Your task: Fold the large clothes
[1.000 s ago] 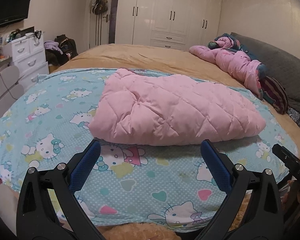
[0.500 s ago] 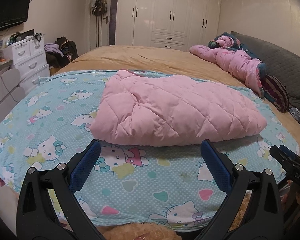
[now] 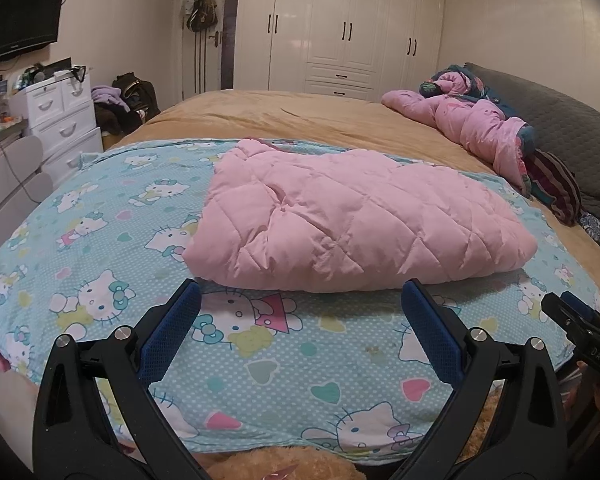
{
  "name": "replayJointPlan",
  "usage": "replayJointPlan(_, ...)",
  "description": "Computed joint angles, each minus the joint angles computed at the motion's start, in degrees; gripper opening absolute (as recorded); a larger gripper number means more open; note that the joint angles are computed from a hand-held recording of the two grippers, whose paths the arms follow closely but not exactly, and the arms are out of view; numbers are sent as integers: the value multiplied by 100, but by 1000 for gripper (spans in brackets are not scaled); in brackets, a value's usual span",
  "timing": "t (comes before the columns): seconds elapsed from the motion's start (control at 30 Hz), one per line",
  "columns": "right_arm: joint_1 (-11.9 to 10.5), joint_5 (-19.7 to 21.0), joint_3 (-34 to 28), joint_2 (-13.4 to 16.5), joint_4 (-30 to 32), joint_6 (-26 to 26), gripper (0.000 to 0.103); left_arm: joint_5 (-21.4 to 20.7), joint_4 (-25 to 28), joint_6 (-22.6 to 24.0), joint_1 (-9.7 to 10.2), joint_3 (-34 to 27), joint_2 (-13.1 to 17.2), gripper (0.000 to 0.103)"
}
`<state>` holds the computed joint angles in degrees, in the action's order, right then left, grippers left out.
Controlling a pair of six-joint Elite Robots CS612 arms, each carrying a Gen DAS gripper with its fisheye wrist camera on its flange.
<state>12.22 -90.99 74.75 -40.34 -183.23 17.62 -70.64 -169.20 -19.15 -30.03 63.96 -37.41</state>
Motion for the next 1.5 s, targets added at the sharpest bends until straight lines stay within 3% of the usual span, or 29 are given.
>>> replayJointPlan(1.5,-10,56,-72,34,193,-24,99,205,129,91,-28,-78,37,94)
